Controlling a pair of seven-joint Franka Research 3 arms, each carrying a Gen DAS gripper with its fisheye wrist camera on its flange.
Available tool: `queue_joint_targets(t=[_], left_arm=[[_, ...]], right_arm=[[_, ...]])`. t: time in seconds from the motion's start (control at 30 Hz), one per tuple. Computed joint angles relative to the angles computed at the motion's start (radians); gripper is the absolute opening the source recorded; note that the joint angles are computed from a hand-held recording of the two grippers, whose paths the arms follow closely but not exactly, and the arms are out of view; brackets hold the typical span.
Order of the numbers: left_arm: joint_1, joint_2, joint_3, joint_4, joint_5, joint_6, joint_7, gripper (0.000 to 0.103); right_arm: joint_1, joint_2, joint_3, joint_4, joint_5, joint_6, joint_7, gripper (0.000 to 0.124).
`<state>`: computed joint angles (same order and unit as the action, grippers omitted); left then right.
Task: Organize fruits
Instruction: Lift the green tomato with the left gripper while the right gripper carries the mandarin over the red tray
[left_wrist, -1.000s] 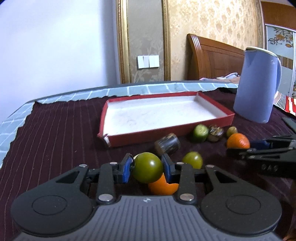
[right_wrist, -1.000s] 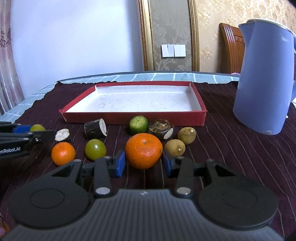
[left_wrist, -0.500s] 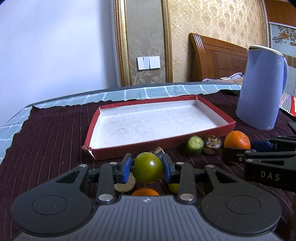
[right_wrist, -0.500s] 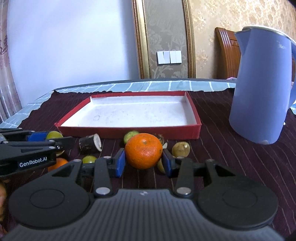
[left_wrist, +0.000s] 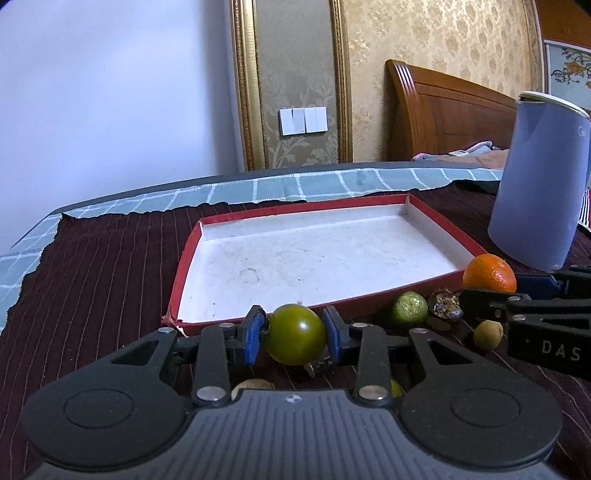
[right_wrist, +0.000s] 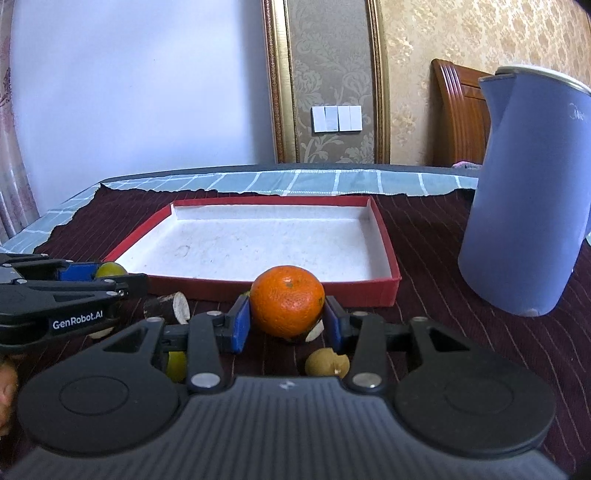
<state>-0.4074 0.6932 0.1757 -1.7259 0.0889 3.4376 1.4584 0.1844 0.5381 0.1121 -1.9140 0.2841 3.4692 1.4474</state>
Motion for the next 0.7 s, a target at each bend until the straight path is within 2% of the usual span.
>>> queue_joint_targets(t=[0.13,0.27,0.4,0.7], left_arm=[[-0.03,0.014,0.033,0.022,-0.019,-0.004,0.007,0.035],[-0.037,0.024,0.04,0.046,-0.023,-0.019,0.005,0.035],[-0.036,0.035,0.043,0.074,-0.013,-0.044,-0.011,0.035],[-0.037,0.063,0.058,0.131,0.03,-0.071,-0.058,0.035]], right_arm=[[0.016,0.011,-0.019,0.026,0.009,-0.013,-0.01,0.04],[0.022,0.025,-0.028,0.054,0.016,-0.03,-0.018,0.04],[-0.013,0.031,0.009,0.069,0.001,-0.044,-0.014,0.04],[0.007,0.056,-0.014,0.125,0.012,-0.078,-0.028,0.04]])
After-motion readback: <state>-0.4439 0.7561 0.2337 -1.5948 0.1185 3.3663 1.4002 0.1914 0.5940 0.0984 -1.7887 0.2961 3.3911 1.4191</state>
